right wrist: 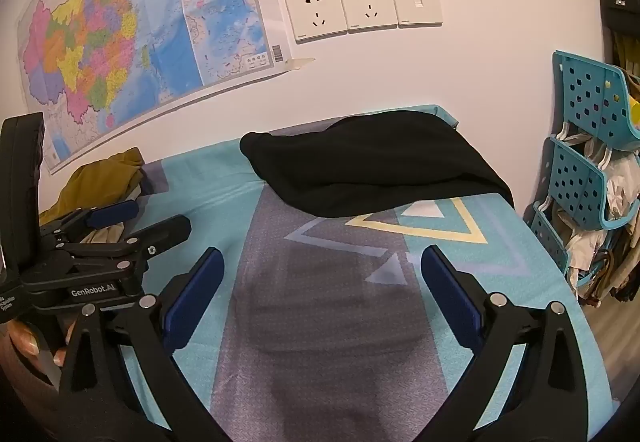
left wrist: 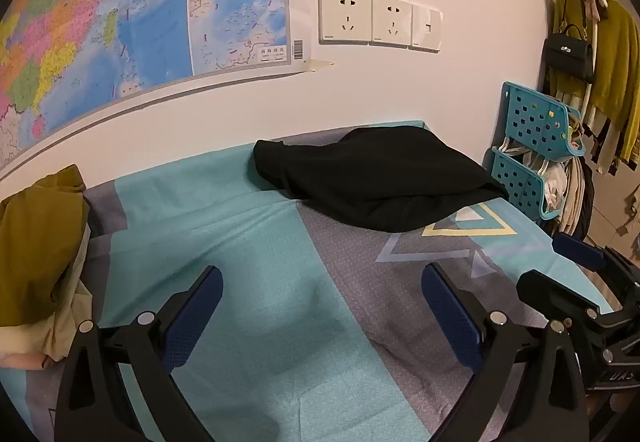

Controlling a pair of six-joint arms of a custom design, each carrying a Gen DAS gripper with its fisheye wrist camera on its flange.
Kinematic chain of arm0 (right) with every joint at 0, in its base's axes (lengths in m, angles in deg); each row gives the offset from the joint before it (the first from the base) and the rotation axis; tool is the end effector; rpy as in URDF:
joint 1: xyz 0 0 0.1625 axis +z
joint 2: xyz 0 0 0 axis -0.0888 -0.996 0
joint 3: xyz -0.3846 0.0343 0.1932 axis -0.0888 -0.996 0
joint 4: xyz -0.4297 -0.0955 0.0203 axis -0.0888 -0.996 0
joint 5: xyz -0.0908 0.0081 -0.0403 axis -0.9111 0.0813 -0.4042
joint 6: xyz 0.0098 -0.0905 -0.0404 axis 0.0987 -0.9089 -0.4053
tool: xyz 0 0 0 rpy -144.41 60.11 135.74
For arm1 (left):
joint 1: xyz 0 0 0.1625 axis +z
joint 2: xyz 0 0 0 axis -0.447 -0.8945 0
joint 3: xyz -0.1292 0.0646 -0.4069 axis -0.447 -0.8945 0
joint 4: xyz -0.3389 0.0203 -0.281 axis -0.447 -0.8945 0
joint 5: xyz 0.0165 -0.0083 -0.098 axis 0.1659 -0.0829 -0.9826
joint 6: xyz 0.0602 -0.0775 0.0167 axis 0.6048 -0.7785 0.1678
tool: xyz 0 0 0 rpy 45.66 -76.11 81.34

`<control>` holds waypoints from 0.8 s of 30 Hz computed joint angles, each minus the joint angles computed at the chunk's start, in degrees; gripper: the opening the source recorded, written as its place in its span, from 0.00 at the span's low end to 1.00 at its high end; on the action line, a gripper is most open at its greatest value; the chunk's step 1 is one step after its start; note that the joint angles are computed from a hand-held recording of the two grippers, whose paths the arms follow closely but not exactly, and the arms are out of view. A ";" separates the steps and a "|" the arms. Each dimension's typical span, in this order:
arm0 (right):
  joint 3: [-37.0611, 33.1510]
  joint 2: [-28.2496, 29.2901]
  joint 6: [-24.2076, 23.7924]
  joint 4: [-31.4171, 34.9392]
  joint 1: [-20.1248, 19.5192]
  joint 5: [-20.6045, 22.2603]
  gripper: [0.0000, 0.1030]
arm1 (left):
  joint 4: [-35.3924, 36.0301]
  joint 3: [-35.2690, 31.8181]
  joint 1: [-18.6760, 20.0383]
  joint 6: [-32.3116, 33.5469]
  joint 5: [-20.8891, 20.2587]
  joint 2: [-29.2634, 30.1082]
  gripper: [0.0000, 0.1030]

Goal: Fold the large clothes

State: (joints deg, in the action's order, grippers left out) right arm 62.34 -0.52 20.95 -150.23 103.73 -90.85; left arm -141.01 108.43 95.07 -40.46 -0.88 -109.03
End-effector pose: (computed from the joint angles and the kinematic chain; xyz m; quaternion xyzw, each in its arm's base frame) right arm 0.1954 -0.7018 0.0510 0.1090 -0.8241 0.4885 0.2651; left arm -0.1261 -0.7966 0.1508 0.3678 0.8420 -0.3163 0.2361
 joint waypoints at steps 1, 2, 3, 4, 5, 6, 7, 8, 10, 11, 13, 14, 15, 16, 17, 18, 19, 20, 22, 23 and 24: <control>-0.06 0.04 -0.07 -0.07 0.00 -0.07 0.94 | 0.07 -0.04 0.01 -0.05 0.05 0.00 0.93; -0.20 0.13 -0.02 -0.04 0.03 -0.23 0.94 | 0.56 -0.16 0.07 -0.21 -0.15 -0.08 0.93; -0.08 -0.05 0.08 0.18 0.00 -0.08 0.94 | 0.41 -0.08 0.07 -0.16 -0.17 -0.10 0.93; -0.07 -0.03 -0.07 0.05 -0.02 -0.03 0.94 | 0.23 -0.03 -0.07 -0.21 0.16 -0.01 0.93; -0.12 0.05 -0.17 -0.03 0.01 -0.17 0.94 | 0.34 -0.08 -0.04 -0.20 0.11 -0.03 0.93; -0.12 -0.03 -0.04 0.14 0.00 -0.16 0.94 | -0.08 0.04 0.02 0.12 -0.06 -0.03 0.93; -0.01 -0.11 0.01 0.08 -0.06 0.13 0.94 | -0.23 0.03 -0.03 0.16 0.06 0.04 0.93; -0.04 0.00 -0.06 -0.08 -0.05 0.13 0.94 | 0.24 -0.11 -0.05 -0.06 0.13 0.02 0.93; -0.13 0.12 -0.02 -0.12 -0.04 0.09 0.94 | 0.18 -0.02 0.00 -0.03 -0.01 -0.06 0.93; 0.00 0.06 0.01 -0.17 -0.06 0.22 0.94 | -0.01 0.04 -0.05 -0.02 0.13 -0.02 0.93; -0.06 0.06 -0.06 -0.06 -0.05 0.19 0.94 | 0.10 0.00 -0.04 -0.16 0.03 -0.03 0.93; -0.04 0.13 -0.10 -0.17 -0.05 0.22 0.94 | 0.07 -0.03 -0.07 -0.15 0.07 0.01 0.93; -0.07 0.09 -0.02 -0.16 -0.05 0.20 0.94 | 0.16 -0.07 -0.05 -0.11 0.04 0.00 0.93; -0.06 0.03 0.03 0.00 -0.06 0.28 0.94 | 0.22 -0.11 -0.04 -0.11 0.02 -0.01 0.93; -0.07 0.01 0.04 0.10 -0.05 0.22 0.94 | -0.04 -0.01 -0.04 -0.03 0.06 -0.01 0.93; -0.09 0.09 -0.05 -0.10 -0.03 0.11 0.94 | 0.08 -0.04 -0.06 -0.05 0.14 0.00 0.93; -0.06 0.10 -0.08 -0.15 -0.05 0.16 0.94 | 0.21 -0.09 -0.06 -0.07 0.11 -0.02 0.93; -0.06 0.09 -0.08 -0.07 -0.09 0.29 0.94 | 0.01 0.01 -0.01 -0.01 -0.01 -0.06 0.93; -0.11 0.06 0.00 -0.10 -0.07 0.13 0.94 | 0.14 -0.01 0.01 -0.02 -0.02 -0.08 0.93; -0.20 0.11 0.07 0.04 -0.04 0.16 0.94 | 0.03 0.02 0.01 -0.02 0.01 -0.08 0.93; -0.21 0.14 0.01 0.07 -0.03 0.16 0.94 | 0.03 0.00 0.00 -0.03 0.07 -0.06 0.93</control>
State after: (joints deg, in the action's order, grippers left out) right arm 62.13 -0.38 20.96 -150.16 103.70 -90.69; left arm -140.98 108.43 95.08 -40.49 -0.81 -109.09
